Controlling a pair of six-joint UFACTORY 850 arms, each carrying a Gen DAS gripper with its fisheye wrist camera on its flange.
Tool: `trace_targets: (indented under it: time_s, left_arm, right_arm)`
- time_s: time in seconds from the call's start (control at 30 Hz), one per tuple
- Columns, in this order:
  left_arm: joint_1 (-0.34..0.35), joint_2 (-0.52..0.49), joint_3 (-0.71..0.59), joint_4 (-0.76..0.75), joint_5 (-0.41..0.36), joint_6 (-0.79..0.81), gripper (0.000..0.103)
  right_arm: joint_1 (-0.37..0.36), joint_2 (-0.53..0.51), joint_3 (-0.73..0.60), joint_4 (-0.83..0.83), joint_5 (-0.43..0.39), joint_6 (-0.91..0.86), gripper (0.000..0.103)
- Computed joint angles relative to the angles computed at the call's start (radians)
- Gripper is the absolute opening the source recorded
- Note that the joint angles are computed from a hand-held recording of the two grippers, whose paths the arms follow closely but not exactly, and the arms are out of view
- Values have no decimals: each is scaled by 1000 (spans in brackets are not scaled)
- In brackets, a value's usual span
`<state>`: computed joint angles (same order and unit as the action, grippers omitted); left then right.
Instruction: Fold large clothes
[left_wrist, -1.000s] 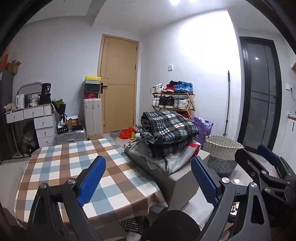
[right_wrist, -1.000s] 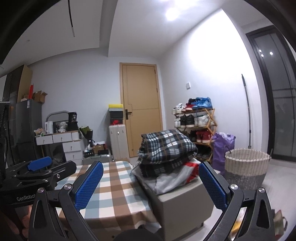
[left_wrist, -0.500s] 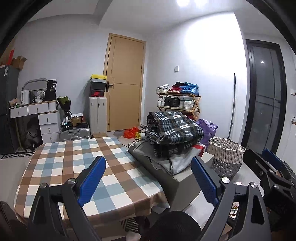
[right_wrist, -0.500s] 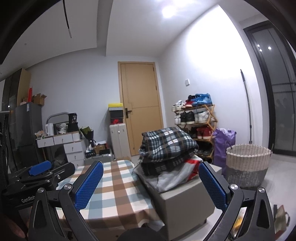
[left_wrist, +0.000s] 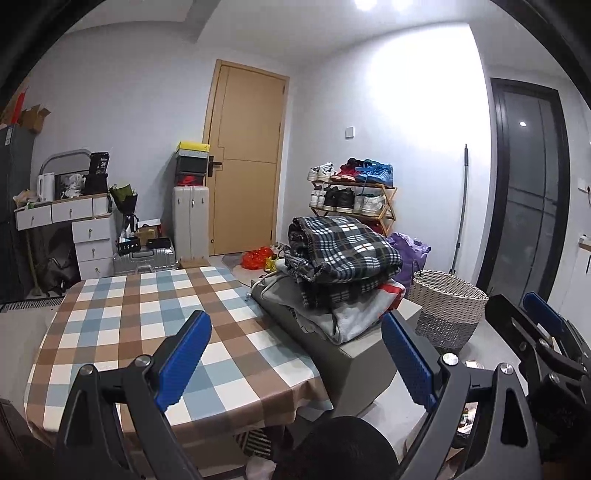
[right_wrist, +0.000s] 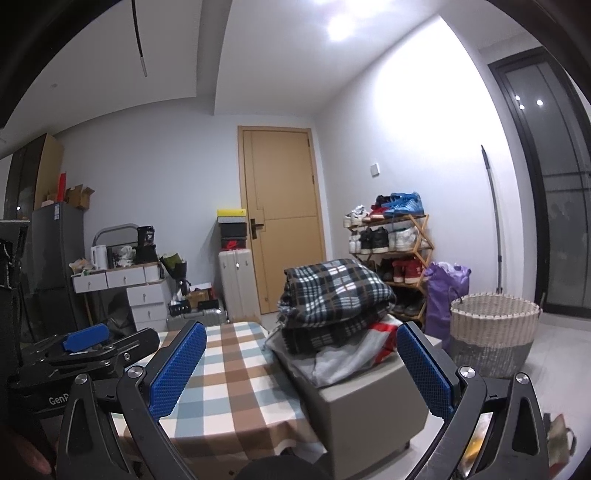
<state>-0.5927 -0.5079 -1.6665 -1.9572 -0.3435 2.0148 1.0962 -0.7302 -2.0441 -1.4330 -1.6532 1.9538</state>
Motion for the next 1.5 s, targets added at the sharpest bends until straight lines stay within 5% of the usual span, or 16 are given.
trace_targets:
  time_s: [1.5]
  left_arm:
    - [-8, -23, -24, -54, 22, 74, 91]
  right_arm:
    - [-13, 14, 39, 33, 37, 38, 103]
